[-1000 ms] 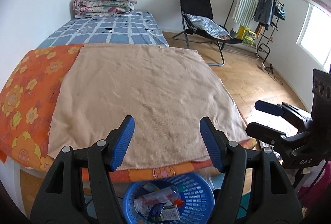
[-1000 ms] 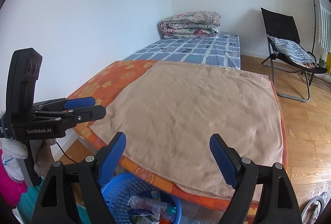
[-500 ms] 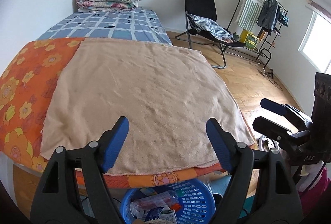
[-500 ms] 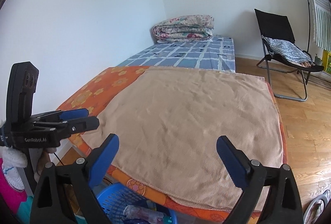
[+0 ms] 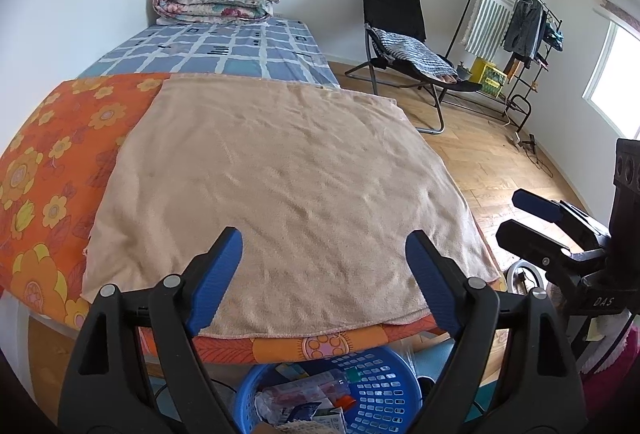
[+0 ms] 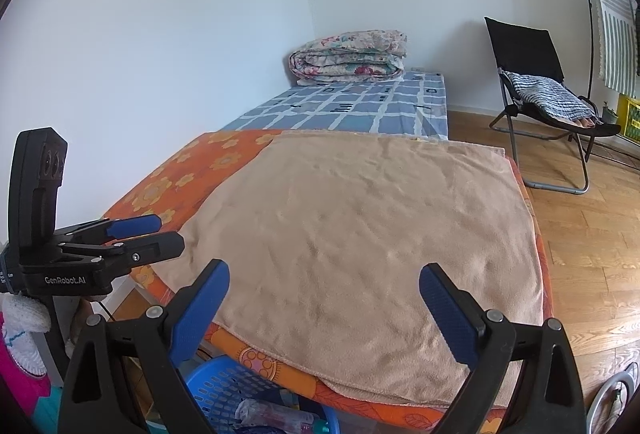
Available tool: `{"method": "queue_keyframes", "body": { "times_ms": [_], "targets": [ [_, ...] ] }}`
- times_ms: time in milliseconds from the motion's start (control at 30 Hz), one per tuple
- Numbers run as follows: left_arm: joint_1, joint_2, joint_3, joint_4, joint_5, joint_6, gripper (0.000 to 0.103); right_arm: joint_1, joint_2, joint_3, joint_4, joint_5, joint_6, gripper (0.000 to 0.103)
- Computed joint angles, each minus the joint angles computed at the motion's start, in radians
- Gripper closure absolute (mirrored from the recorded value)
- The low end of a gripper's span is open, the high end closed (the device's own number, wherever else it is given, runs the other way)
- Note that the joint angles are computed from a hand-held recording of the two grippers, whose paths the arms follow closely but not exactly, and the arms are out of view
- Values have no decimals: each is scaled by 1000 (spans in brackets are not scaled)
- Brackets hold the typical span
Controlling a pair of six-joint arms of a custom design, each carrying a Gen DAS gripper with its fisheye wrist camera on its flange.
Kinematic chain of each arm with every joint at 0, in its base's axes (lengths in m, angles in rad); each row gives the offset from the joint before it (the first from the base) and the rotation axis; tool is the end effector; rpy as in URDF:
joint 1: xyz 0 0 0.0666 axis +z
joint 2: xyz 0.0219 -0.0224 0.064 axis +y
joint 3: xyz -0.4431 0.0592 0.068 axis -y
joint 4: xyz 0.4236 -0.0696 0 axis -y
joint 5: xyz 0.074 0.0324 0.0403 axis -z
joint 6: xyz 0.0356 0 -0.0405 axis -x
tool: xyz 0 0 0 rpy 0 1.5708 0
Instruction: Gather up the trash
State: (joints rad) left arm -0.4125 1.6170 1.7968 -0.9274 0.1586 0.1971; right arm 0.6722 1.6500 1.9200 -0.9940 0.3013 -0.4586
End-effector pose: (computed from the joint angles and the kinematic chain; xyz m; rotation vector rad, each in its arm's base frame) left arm 0.5536 -0.2489 0.5715 0.3346 2.3343 -0.4874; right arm 0.4871 0.3736 0.6082 -0.0873 2.2667 0.2563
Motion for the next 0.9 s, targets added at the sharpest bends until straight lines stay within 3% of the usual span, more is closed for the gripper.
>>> {"method": "queue_keyframes", "body": {
  "times_ms": [900],
  "targets": [
    [7,-1,-11,-4,-3,1,16,-4,-1,-10,1,-10,1,6]
  ]
}}
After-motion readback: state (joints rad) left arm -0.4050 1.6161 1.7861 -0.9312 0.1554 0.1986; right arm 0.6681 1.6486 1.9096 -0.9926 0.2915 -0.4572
